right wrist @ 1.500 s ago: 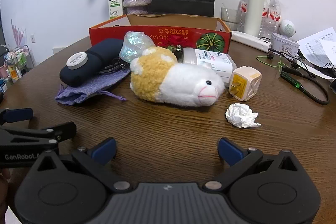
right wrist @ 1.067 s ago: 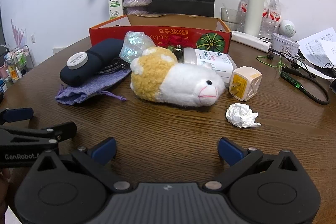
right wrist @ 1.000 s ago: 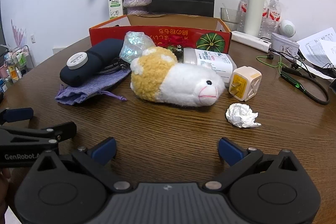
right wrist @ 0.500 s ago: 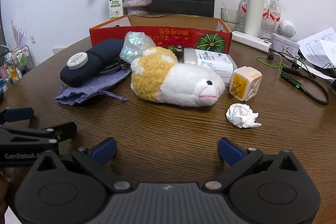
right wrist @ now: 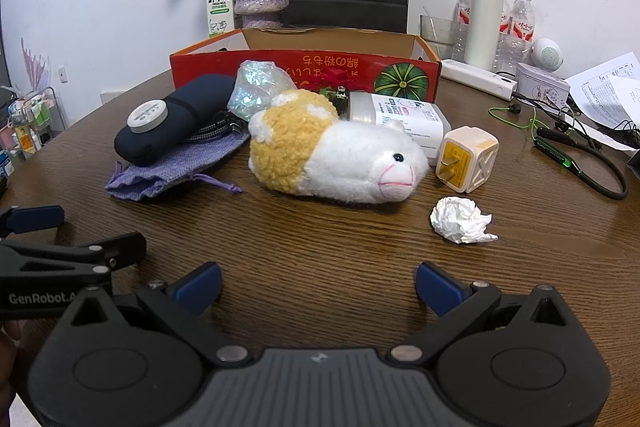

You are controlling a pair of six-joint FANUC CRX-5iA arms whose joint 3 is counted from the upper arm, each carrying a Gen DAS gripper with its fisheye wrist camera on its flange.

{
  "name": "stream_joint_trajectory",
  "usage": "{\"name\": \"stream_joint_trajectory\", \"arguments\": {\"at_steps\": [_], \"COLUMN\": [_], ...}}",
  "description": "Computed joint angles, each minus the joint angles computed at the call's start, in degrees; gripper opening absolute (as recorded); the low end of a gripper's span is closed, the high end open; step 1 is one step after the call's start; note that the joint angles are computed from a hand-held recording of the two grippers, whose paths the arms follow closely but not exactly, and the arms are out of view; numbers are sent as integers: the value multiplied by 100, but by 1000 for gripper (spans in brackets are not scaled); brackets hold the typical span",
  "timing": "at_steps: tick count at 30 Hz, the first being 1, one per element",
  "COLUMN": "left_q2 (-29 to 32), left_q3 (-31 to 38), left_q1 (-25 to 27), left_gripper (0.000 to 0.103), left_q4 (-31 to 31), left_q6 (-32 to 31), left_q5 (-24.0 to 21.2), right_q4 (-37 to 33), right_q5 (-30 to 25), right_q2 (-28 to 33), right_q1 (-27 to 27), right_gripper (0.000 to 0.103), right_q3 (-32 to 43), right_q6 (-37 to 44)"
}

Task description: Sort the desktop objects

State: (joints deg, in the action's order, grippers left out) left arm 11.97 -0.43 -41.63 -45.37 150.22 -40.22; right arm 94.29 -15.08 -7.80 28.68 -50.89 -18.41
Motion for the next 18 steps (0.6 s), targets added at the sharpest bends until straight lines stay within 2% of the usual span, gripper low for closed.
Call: {"name": "stream_joint_trajectory", "arguments": {"at_steps": [3,5,6,7,8,10,12,14,16,18], "left_q2": [-10,-49,-136,-253,-365,-445,-370,-211,-8,200], "left_q3": [-1,-4,-109,-269,-363,-288,-129,44,231,427], "left_q1": [27,168,334,477,519,405,436,589,746,846], "left_gripper": [103,103,103,103,102,101,94,85,80,74], "left_q4": [74,489,863,1074,984,266,-22,128,360,585], "left_q6": [-75,-499,-887,-1037,-888,-179,-63,-343,-626,-916], "left_q5": [1,11,218,545,744,768,846,1012,1155,1134], "right_q4": [-21,-90,42,474,1143,1672,1912,2257,2001,2284], "right_q5": [-27,-80,-86,-52,36,49,54,171,122,284], "right_q2": [-5,-56,-116,-203,-306,-459,-497,-428,-268,-143], "right_q1": [19,52,11,-141,-410,-714,-976,-1302,-1359,-1588], "right_gripper": [103,103,101,99,97,96,87,81,77,67], "right_q3": [-4,-40,-90,-161,-230,-292,-274,-184,-88,27], "right_q6": [12,61,41,-207,-647,-1006,-1253,-1636,-1470,-1714]}}
